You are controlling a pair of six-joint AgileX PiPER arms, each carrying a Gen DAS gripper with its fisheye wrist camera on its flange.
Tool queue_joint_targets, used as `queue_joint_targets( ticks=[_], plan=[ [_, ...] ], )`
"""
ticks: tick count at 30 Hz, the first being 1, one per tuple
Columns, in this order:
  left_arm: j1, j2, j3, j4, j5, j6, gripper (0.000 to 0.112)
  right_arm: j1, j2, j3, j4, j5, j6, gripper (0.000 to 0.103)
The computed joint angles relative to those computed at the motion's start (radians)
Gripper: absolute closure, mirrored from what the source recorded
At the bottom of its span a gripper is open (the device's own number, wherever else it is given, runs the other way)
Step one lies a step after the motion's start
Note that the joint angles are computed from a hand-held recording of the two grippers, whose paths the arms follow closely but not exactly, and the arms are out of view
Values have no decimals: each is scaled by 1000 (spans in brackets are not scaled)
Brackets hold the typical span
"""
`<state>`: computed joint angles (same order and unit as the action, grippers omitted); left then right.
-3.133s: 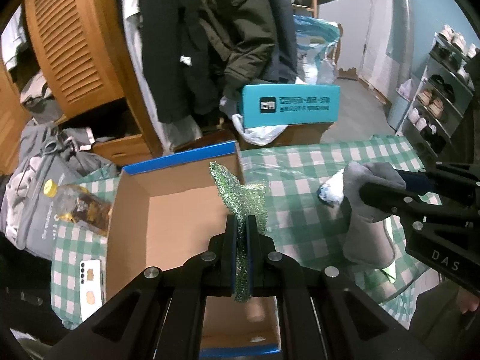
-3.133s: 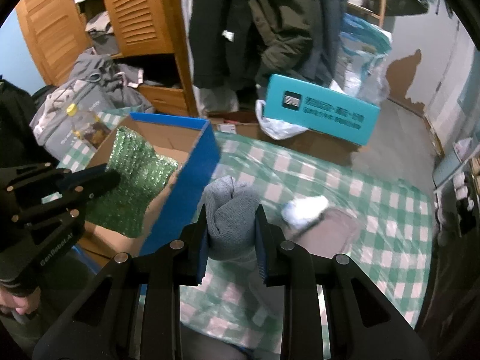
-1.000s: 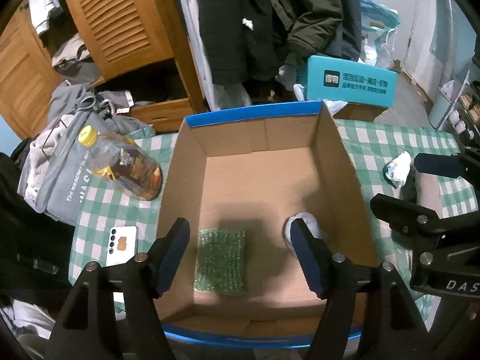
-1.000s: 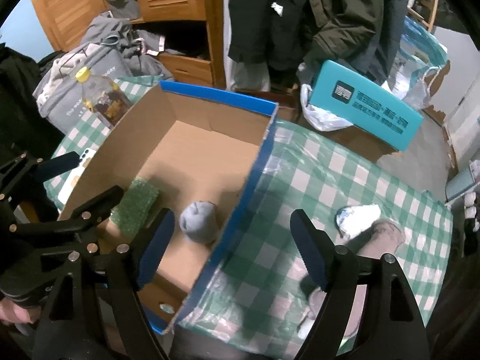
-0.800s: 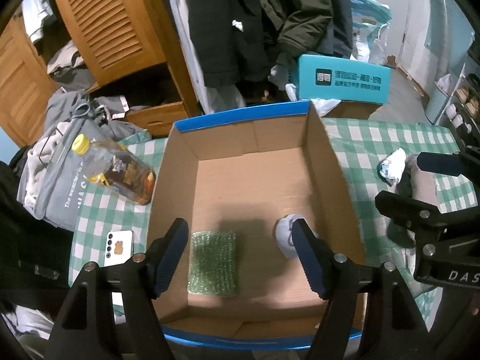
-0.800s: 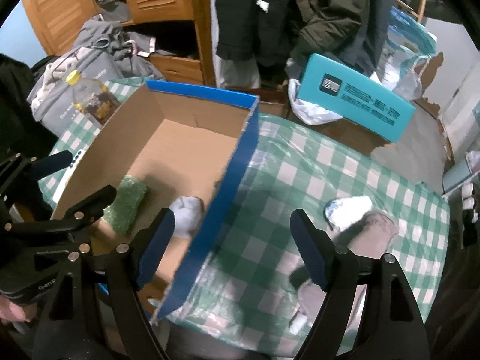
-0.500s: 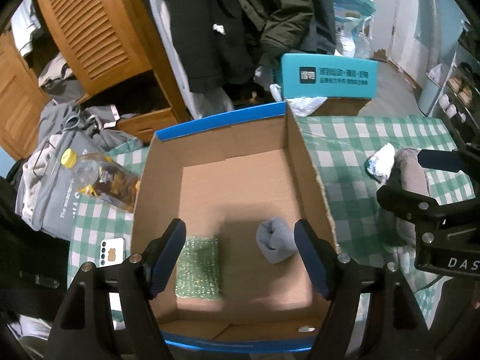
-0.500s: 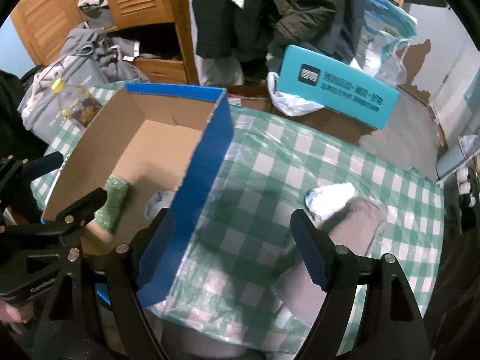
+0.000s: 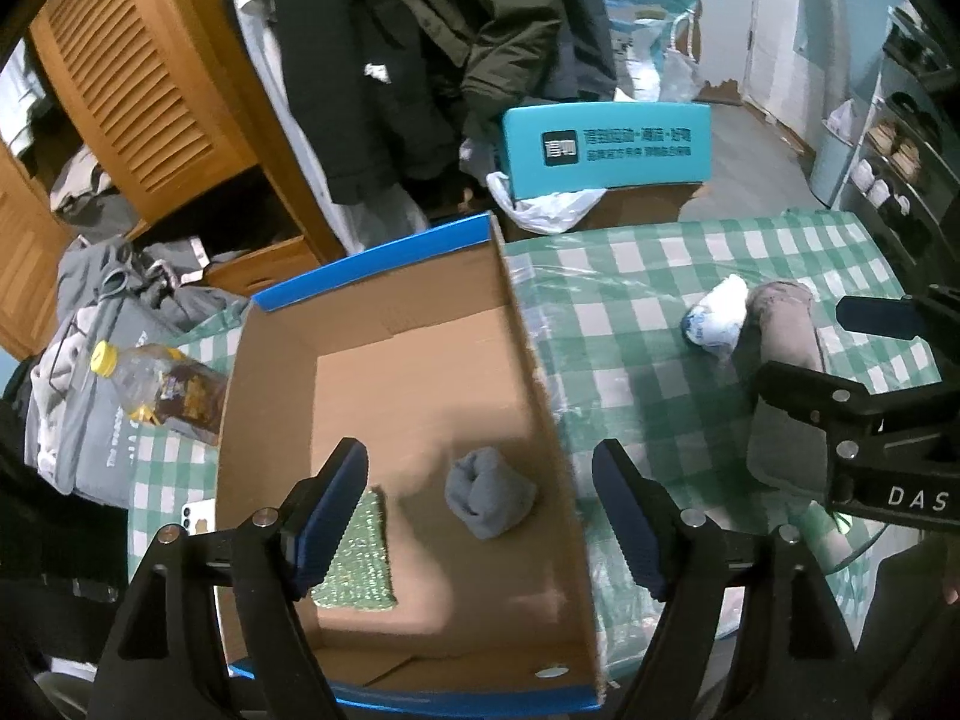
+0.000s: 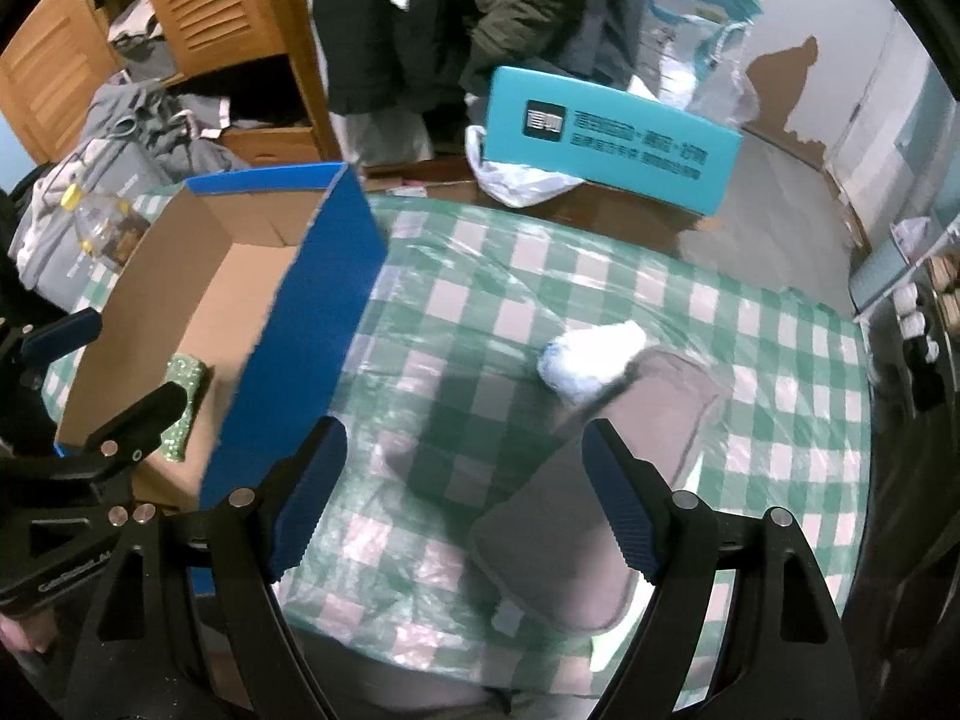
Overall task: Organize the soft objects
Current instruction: 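Move both tools back over the grey fabric pad on the table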
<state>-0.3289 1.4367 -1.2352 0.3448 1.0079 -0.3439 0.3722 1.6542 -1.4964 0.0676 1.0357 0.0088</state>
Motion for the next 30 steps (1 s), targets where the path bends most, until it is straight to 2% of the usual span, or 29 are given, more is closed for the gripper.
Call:
queue_joint_targets(
  ticks=[14, 30],
  plan=[
    [-139, 97, -82, 10, 37, -49, 32, -165, -64, 120, 42, -31, -79, 22],
    [-182, 263, -192, -99, 37, -12, 32, -336, -39, 182, 59, -54, -113, 22]
  ],
)
